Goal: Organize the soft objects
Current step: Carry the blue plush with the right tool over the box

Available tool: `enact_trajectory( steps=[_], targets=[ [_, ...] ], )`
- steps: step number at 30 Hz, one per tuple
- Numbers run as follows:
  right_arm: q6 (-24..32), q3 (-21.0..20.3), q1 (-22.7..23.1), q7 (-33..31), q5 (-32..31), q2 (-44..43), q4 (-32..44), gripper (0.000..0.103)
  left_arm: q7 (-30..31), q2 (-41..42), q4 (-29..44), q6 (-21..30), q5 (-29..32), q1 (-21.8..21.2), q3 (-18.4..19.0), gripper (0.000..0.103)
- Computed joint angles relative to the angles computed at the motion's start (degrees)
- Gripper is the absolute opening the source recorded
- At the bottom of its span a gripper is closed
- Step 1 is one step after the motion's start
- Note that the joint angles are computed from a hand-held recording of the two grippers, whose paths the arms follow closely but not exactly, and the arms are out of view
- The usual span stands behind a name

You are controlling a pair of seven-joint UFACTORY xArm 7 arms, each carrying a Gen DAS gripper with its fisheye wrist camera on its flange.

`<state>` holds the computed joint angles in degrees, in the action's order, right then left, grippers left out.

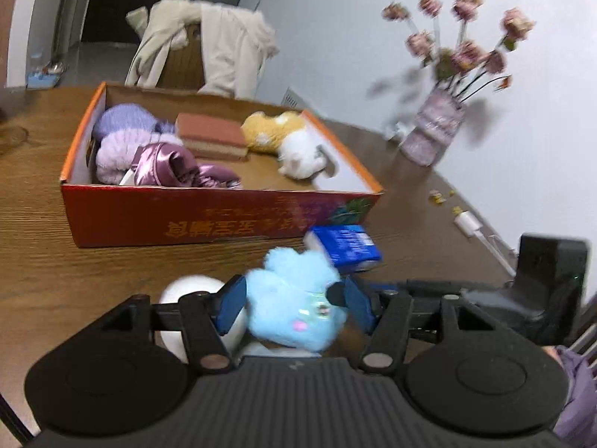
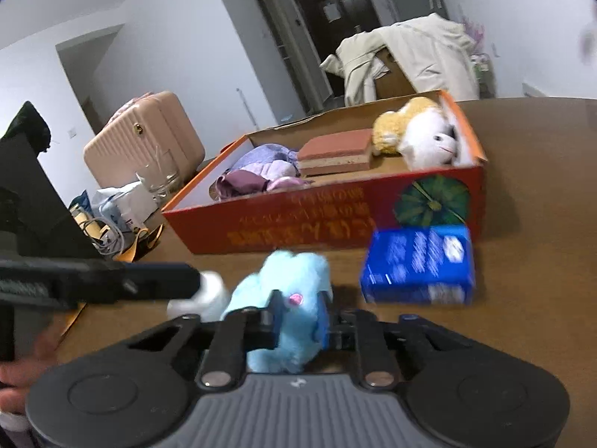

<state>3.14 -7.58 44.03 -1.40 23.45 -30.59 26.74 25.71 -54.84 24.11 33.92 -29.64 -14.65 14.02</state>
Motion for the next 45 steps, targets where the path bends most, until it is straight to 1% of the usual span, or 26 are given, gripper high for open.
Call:
enact_trajectory(
  steps=[3, 4, 6, 9, 10, 11, 13, 15, 16, 18, 19, 20, 21, 22, 25, 27, 28, 29, 31, 33, 35, 36, 38, 39, 42, 45],
  targets=[
    [2.9, 6.1, -5.6, 5.5, -1.1, -7.8, -5.6, 0.0, -3.5, -9.9, -3.8, 3.7, 0.5, 2.1, -2.8, 0.062],
    [4.3, 6.5, -5.6, 6.4, -1.4, -10.9, -7.3, 0.0, -5.0, -13.8, -5.3, 5.1, 1.0, 2.8, -3.9, 0.063],
    [3.9, 5.6, -3.9, 7.6, -1.0, -16.3, -10.4, 0.003, -8.7, -21.0, -7.9, 9.1, 1.8, 4.0, -5.2, 0.063],
    [3.9, 7.5, -6.8, 10.0, -3.8, -18.4, -10.8, 0.017, -14.5, -29.2, -11.1, 14.8, 2.4, 5.0, -6.0, 0.065],
    [3.0, 6.9, -6.5, 9.9, -4.6, -17.2, -10.2, 0.027, -15.7, -30.7, -12.1, 15.3, 2.4, 4.8, -6.3, 0.066],
    [1.3, 4.7, -4.5, 8.9, -4.8, -15.1, -9.3, 0.038, -16.5, -31.1, -13.1, 14.8, 2.2, 4.2, -6.5, 0.066],
    [-1.8, -0.3, 0.4, 7.1, -4.7, -9.5, -6.4, 0.049, -18.4, -28.5, -14.3, 10.5, 1.7, 2.7, -8.8, 0.066],
    [-3.8, -4.6, 4.9, 5.7, -4.2, -3.9, -3.1, 0.049, -20.6, -24.7, -15.1, 5.2, 2.6, 2.0, -11.5, 0.066],
    [-4.4, -5.8, 6.2, 5.9, -3.8, -1.3, -1.5, 0.049, -21.5, -23.4, -15.7, 2.2, 3.2, 1.9, -12.6, 0.066],
    [-4.6, -8.7, 9.5, 5.3, -2.6, 3.0, 1.4, 0.049, -24.7, -21.6, -16.9, -3.0, 4.7, 3.4, -15.5, 0.066],
    [-4.8, -8.7, 9.6, 5.4, -2.1, 4.9, 2.5, 0.049, -25.7, -21.4, -17.9, -5.6, 5.9, 4.5, -16.7, 0.066],
    [-4.9, -8.2, 9.3, 5.5, -1.8, 6.5, 3.4, 0.049, -27.8, -21.1, -18.3, -7.0, 7.3, 6.7, -18.6, 0.066],
    [-5.1, -7.0, 8.2, 6.0, -1.5, 7.5, 3.8, 0.049, -29.2, -21.2, -18.6, -7.5, 8.5, 8.3, -19.4, 0.066],
    [-5.7, -7.4, 8.9, 5.7, -0.9, 8.0, 3.8, 0.048, -29.3, -21.7, -18.8, -7.4, 9.2, 8.7, -18.0, 0.066],
    [-6.4, -10.8, 13.2, 4.2, 0.4, 6.7, 2.8, 0.034, -28.6, -25.3, -19.0, -3.7, 10.0, 7.5, -10.9, 0.068],
    [-5.2, -8.4, 11.5, 4.6, 0.1, 3.6, 0.6, 0.029, -29.2, -28.4, -19.2, -0.6, 11.4, 7.5, -9.2, 0.068],
    [-4.4, -5.1, 8.7, 5.5, -0.6, 1.6, -1.0, 0.028, -29.3, -30.0, -19.3, 1.1, 11.9, 7.3, -8.5, 0.068],
    [-3.6, -0.5, 4.7, 7.4, -1.5, -0.9, -3.1, 0.028, -29.8, -31.7, -19.5, 3.0, 12.2, 7.3, -8.2, 0.068],
    [-1.7, 7.2, -1.2, 12.9, -2.2, -8.2, -8.3, 0.028, -30.5, -35.1, -20.0, 6.6, 12.5, 7.1, -7.7, 0.068],
    [0.7, 12.4, -3.8, 19.4, -1.8, -16.3, -13.2, 0.028, -30.7, -39.3, -21.1, 10.2, 12.6, 6.1, -7.8, 0.068],
    [3.0, 16.3, -5.0, 26.0, -1.0, -23.7, -17.3, 0.029, -30.8, -42.8, -21.8, 13.5, 12.4, 4.5, -8.4, 0.066],
    [3.8, 17.6, -5.5, 28.4, -1.0, -26.5, -18.8, 0.029, -30.7, -44.4, -22.4, 14.7, 12.3, 3.9, -8.6, 0.058],
    [4.6, 19.1, -6.7, 30.1, -2.9, -29.4, -20.4, 0.029, -30.5, -45.3, -22.6, 16.4, 12.5, 2.8, -9.6, 0.052],
    [4.4, 18.3, -6.4, 30.1, -3.6, -30.0, -21.0, 0.03, -30.4, -45.5, -22.8, 16.9, 12.7, 2.6, -9.7, 0.05],
    [3.5, 15.2, -5.0, 30.8, -5.0, -30.3, -21.9, 0.03, -30.6, -44.1, -22.4, 17.2, 12.1, 3.0, -8.1, 0.049],
    [3.4, 14.9, -5.3, 31.7, -7.6, -30.2, -21.8, 0.03, -30.5, -42.9, -22.2, 16.2, 11.4, 3.3, -7.5, 0.046]
  ],
)
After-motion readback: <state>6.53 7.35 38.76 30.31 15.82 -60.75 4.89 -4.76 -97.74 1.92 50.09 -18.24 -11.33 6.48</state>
